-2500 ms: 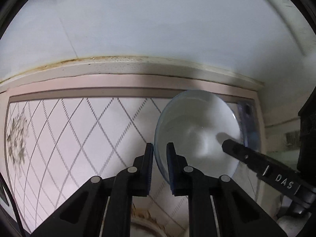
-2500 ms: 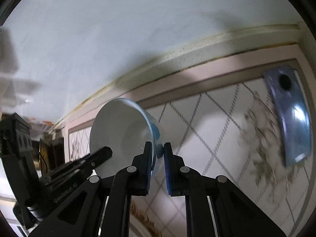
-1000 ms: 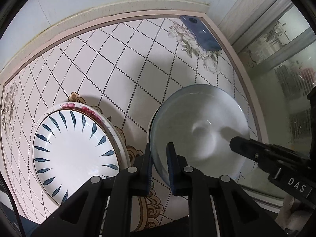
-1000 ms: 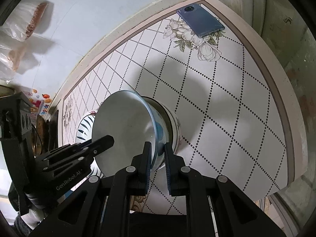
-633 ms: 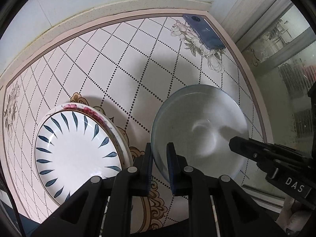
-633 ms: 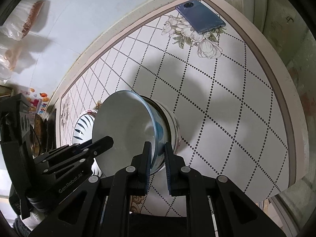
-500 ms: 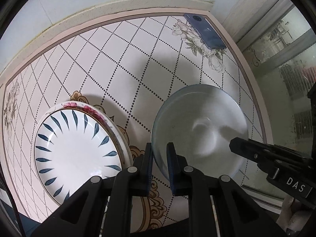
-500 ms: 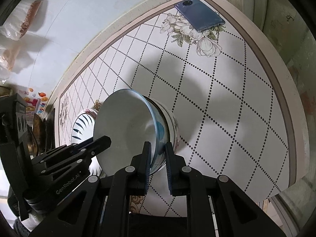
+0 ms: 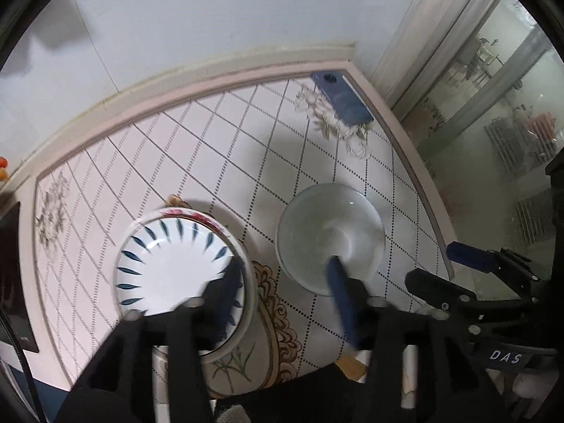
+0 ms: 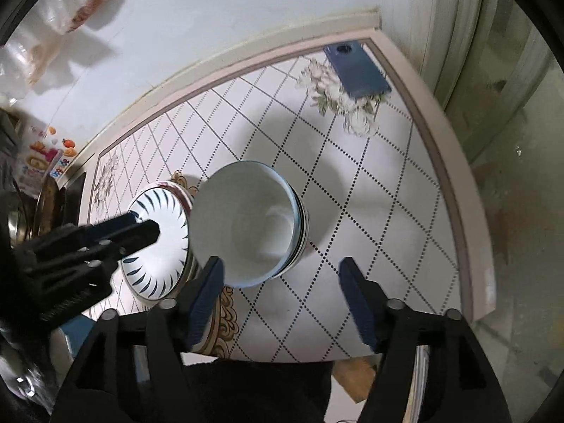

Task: Organize plates and bowls
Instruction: 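Close both tools on the rim of the nested bowl stack, then lift the bowl stack with both tools and carry it over the plates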

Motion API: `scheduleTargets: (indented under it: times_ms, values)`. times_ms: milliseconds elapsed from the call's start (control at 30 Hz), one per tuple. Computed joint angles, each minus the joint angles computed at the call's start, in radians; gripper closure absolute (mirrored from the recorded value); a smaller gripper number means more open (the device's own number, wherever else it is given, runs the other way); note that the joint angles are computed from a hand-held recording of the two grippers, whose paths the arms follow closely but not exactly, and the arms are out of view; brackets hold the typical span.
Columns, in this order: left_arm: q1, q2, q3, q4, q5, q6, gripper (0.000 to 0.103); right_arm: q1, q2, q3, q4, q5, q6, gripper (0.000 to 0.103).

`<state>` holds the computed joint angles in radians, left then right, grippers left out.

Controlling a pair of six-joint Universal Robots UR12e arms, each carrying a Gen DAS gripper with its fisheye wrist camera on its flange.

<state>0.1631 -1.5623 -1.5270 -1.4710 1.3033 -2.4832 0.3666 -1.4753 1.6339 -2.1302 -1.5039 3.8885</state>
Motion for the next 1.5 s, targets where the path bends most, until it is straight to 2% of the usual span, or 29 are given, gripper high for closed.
scheduleTargets:
  times_ms: [33,67,233,333,433,667,800,900,1100,1300,1433,1500]
  values:
    - [0.005,0.003,0.004,-0.004,-0.009,0.004,0.033,0.002,-0.006,0.001,-0.002,0.001,0.003,0.021]
    - [0.012,0.007,0.006,-0.004,-0.019,0.006,0.027,0.004,-0.011,-0.001,0.005,-0.006,0.007,0.020]
    - [0.028,0.014,0.019,-0.031,-0.040,0.015,0.009,0.017,-0.031,-0.009,0.013,-0.045,0.030,0.014]
    - [0.035,0.020,0.015,-0.035,-0.054,0.018,0.009,0.020,-0.040,-0.018,0.015,-0.050,0.030,0.012]
    - [0.042,0.024,0.015,-0.047,-0.074,0.018,0.001,0.026,-0.042,-0.028,0.019,-0.065,0.019,0.009]
    - [0.027,0.018,-0.001,-0.016,-0.042,-0.001,0.001,0.025,-0.043,-0.024,0.010,-0.074,0.019,0.007]
    - [0.003,-0.005,-0.020,0.042,-0.010,-0.027,0.001,-0.006,-0.041,0.024,-0.064,-0.013,0.036,0.007]
    - [-0.010,-0.040,-0.010,0.034,-0.002,-0.061,0.001,-0.030,-0.035,0.070,-0.143,0.038,0.059,0.007]
    - [-0.031,-0.137,0.051,-0.072,-0.024,-0.140,0.002,-0.086,-0.007,0.157,-0.291,0.172,0.146,0.007]
    - [-0.045,-0.213,0.104,-0.196,-0.066,-0.156,0.004,-0.128,0.028,0.220,-0.412,0.301,0.231,0.007]
    - [-0.057,-0.238,0.111,-0.228,-0.054,-0.156,0.014,-0.144,0.061,0.249,-0.497,0.389,0.270,0.007]
    - [-0.061,-0.245,0.109,-0.238,-0.044,-0.153,0.015,-0.150,0.077,0.255,-0.529,0.427,0.285,0.007]
